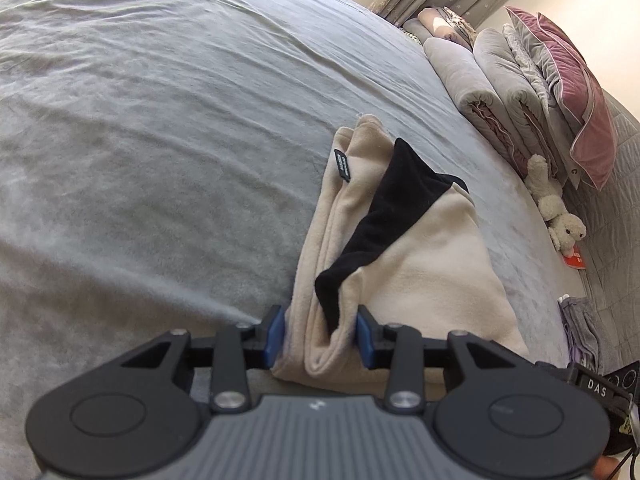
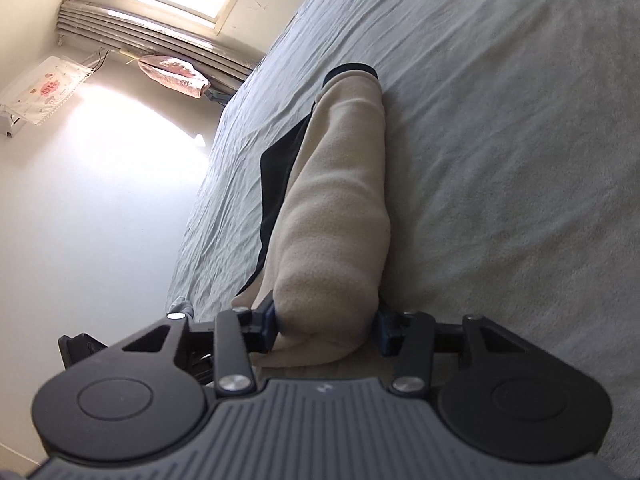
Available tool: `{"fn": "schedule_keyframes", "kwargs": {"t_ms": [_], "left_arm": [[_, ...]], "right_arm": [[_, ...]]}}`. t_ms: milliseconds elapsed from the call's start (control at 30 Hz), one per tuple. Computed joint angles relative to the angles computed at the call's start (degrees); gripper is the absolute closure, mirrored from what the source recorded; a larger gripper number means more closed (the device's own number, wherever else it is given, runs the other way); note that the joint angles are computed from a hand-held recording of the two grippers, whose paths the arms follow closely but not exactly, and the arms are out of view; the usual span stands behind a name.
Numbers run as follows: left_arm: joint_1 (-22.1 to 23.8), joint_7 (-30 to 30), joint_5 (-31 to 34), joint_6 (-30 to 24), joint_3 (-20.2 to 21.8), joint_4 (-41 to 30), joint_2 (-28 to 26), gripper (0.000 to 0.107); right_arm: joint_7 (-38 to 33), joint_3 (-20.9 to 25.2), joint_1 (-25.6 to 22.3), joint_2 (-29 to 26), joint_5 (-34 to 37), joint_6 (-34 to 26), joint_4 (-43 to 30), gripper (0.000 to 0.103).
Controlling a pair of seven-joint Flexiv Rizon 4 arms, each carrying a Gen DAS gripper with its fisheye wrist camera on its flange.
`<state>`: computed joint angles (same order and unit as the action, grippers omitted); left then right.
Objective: Fold clothes
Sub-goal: 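Press the rolled shirt flat with the right gripper while the left gripper holds, then lift the rolled cream shirt with both grippers and carry it toward the grey clothes stack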
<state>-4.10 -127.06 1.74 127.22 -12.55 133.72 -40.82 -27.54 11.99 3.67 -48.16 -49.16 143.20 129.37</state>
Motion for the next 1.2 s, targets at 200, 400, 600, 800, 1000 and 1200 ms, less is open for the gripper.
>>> {"fn": "schedule_keyframes", "kwargs": {"t_ms": [200, 400, 600, 800, 1000, 1200], "left_arm": [[2.74, -2.89, 2.36, 0.04, -2.17, 0.51, -0.31, 0.057], [0.78, -4.12, 0.46, 0.60, -1.54, -0.02, -0.72, 0.052], [-2.62, -4.39, -2.11, 0.81, 0.29, -0.86, -0.82, 0.052], [-10.81, 0.49, -9.82, -1.54, 5.45, -1.02, 1.79, 0.084], [-14.99, 2.62, -13.97, 0.30, 6.30, -2.15, 2.05, 0.091], [-16.71, 4.44, -14.83, 3.58, 5.12, -5.25, 0.53, 0.091]], "right_arm": [[-9.14, -1.27, 4.24, 3.46, 6.35, -2.01, 2.59, 0.055], [-18.98, -1.74, 9.67, 4.85, 15.34, -5.24, 2.77, 0.055], [-27.60, -1.67, 14.38, 5.80, 24.08, -7.78, 2.03, 0.055], [-43.37, -6.59, 25.72, 8.04, 39.21, -6.65, 3.05, 0.056], [-57.65, -9.93, 33.65, 7.92, 53.04, -3.14, 2.00, 0.057], [-64.69, -9.83, 32.65, 8.17, 58.21, 0.13, 0.53, 0.058]]}}
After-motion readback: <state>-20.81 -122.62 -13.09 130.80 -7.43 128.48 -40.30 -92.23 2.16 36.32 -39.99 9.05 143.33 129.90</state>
